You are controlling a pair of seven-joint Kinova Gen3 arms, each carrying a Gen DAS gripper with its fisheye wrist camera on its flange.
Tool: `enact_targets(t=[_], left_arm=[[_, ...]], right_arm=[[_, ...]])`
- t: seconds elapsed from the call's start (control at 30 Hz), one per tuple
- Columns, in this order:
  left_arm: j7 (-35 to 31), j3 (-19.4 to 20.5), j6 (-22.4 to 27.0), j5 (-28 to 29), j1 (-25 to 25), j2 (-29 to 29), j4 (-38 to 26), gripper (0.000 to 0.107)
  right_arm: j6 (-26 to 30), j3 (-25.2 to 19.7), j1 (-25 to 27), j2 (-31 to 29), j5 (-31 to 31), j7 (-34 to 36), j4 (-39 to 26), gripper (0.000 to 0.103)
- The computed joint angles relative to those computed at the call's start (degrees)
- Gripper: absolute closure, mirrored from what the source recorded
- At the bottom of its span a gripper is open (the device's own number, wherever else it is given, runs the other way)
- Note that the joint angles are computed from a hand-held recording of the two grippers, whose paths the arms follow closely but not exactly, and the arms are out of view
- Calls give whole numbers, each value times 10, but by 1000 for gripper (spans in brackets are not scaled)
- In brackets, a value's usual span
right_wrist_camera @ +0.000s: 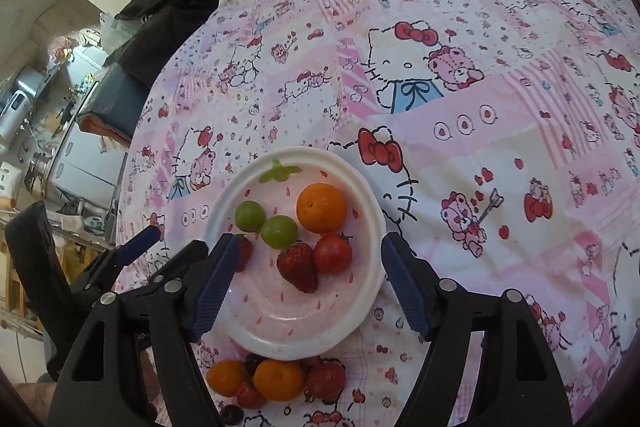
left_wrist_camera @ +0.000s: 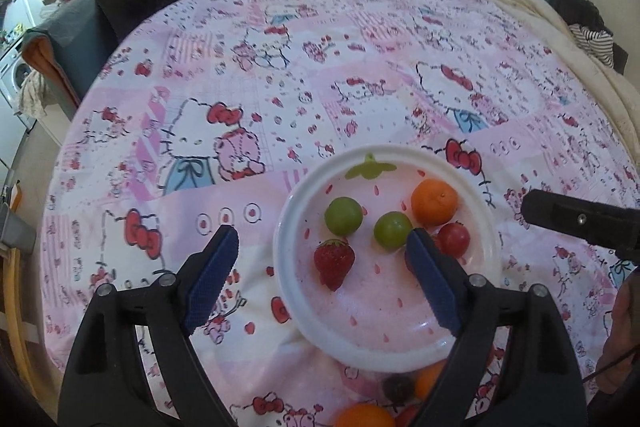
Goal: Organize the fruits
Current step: 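Raise both open tools away from the plate, then lower the left tool onto a mandarin orange beside the plate and grasp it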
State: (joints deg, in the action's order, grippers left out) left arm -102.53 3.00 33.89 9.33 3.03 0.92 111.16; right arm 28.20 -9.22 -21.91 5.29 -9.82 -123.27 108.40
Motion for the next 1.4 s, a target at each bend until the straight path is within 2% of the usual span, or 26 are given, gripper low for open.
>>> enact_targets(t=[0.37, 0.73, 1.1, 1.23, 1.4], left_arm=[[-30, -25, 25, 26, -9, -80, 30, 24], [-57, -55, 64, 34, -16, -147, 54, 24], [-64, -74, 96, 39, -23, -189, 71, 24], [-47, -64, 101, 23, -31, -194, 77, 24], [-39, -71, 114, 24, -33, -186, 78, 24]], right_arm=[[12, -14, -20, -60, 63, -70, 23, 27], [22, -44, -25, -117, 83, -121, 57, 27], [33, -77, -23, -160, 92, -169, 89, 27], [39, -91, -20, -166, 105, -194, 93, 27], [45, -91, -24, -160, 105, -211, 97, 27]])
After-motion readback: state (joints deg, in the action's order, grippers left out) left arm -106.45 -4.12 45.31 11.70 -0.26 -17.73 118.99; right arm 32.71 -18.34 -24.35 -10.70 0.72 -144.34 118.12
